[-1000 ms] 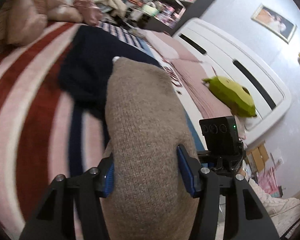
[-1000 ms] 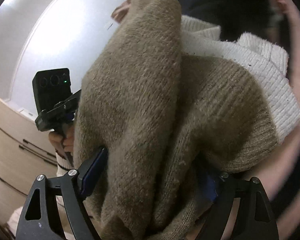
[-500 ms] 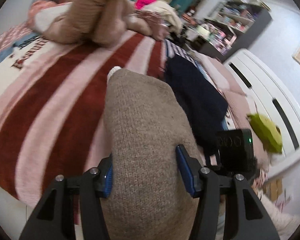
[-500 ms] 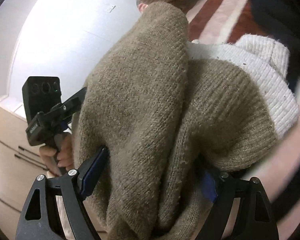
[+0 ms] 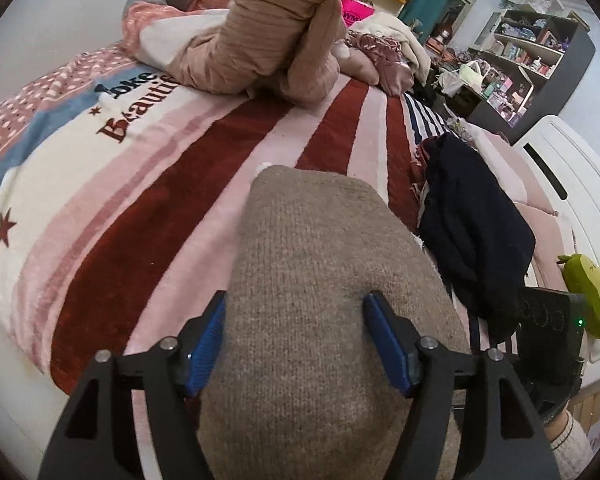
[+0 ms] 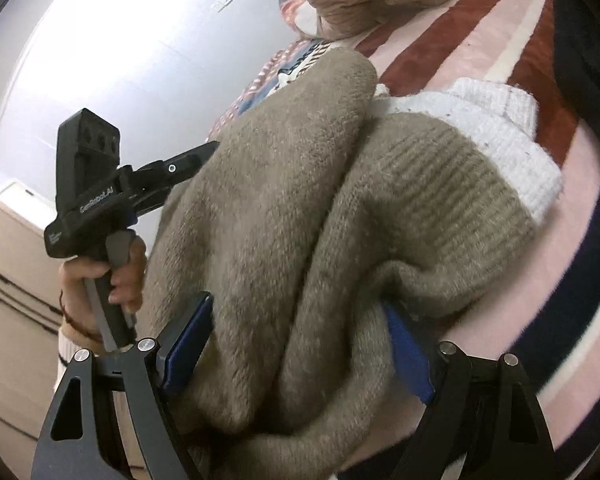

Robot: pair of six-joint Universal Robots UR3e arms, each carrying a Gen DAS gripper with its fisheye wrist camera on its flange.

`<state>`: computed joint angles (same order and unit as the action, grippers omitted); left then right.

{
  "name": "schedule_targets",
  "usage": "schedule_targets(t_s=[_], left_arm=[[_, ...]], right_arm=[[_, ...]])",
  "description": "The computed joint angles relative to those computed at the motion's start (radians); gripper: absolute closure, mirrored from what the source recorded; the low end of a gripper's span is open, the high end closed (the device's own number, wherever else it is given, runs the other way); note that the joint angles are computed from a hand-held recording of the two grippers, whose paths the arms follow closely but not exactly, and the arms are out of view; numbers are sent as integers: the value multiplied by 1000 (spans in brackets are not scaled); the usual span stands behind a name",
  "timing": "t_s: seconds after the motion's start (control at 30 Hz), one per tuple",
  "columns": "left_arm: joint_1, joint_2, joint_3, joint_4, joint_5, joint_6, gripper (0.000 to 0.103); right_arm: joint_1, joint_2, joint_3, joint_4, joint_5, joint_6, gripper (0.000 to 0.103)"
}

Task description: Fold small clothes

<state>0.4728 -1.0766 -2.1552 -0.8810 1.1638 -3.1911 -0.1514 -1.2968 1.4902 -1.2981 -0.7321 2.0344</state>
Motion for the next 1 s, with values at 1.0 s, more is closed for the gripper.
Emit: schedule_targets(t_s=[1.0], left_arm=[[-1334, -673, 807, 22, 1275, -658, 4]], right_arm=[[-1037, -262, -115, 539, -290, -851, 23]])
